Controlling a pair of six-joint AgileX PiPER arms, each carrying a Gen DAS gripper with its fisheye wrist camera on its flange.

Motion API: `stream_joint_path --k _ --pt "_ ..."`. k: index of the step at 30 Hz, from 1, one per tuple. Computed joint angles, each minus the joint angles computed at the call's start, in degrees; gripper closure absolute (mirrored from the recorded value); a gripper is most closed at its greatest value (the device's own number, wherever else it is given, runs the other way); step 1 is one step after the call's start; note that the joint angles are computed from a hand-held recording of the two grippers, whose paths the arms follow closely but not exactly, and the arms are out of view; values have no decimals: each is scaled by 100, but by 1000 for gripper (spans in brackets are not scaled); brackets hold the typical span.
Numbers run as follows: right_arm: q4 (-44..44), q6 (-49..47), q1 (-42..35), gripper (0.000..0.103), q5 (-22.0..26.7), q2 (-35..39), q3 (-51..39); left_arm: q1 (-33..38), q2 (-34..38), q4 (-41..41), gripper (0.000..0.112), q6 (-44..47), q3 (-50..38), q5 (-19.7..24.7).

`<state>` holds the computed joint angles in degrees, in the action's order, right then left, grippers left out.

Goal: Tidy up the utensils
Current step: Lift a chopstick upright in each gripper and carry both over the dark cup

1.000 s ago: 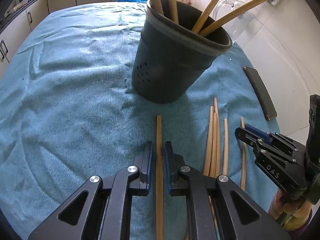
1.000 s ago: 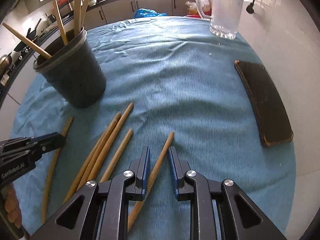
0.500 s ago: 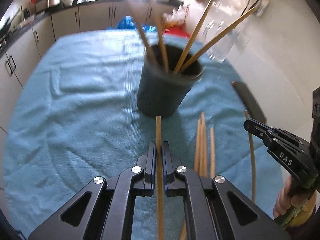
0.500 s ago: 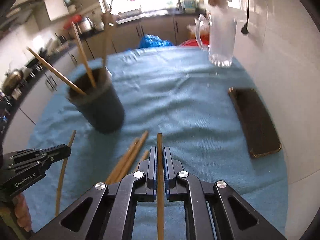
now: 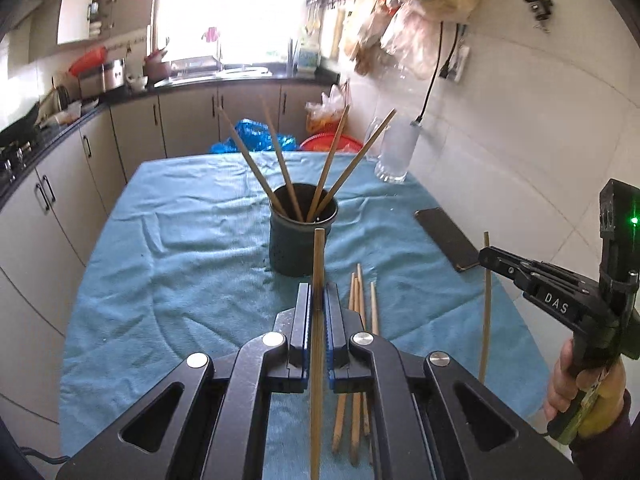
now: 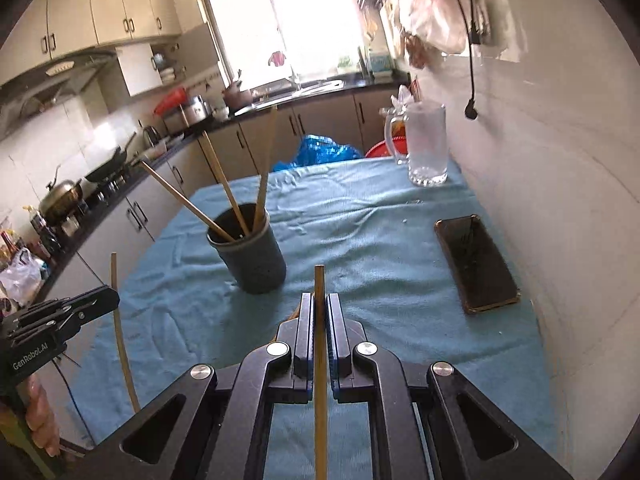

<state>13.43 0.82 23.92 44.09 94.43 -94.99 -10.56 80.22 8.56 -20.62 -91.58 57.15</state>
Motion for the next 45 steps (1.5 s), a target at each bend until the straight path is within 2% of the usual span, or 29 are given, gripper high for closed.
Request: stream_joint_path --k 10,19,25,30,38,45 --pt "209 -222 -29 97 -197 -920 754 -722 -784 877 107 -618 417 112" --pt "27 -252 120 97 -248 -1324 1010 -1053 -1200 1148 107 -873 684 114" --pt "87 -333 84 97 -192 -1396 981 -839 -1313 921 107 -815 652 -34" --pt "243 -455 16 97 -190 -1309 846 -533 -1135 651 107 -566 355 -103" --pt "255 -446 10 97 -45 -847 56 93 -593 141 107 -47 -441 -56" --pt "248 -363 73 97 323 -60 -1468 386 178 -81 107 323 -1796 277"
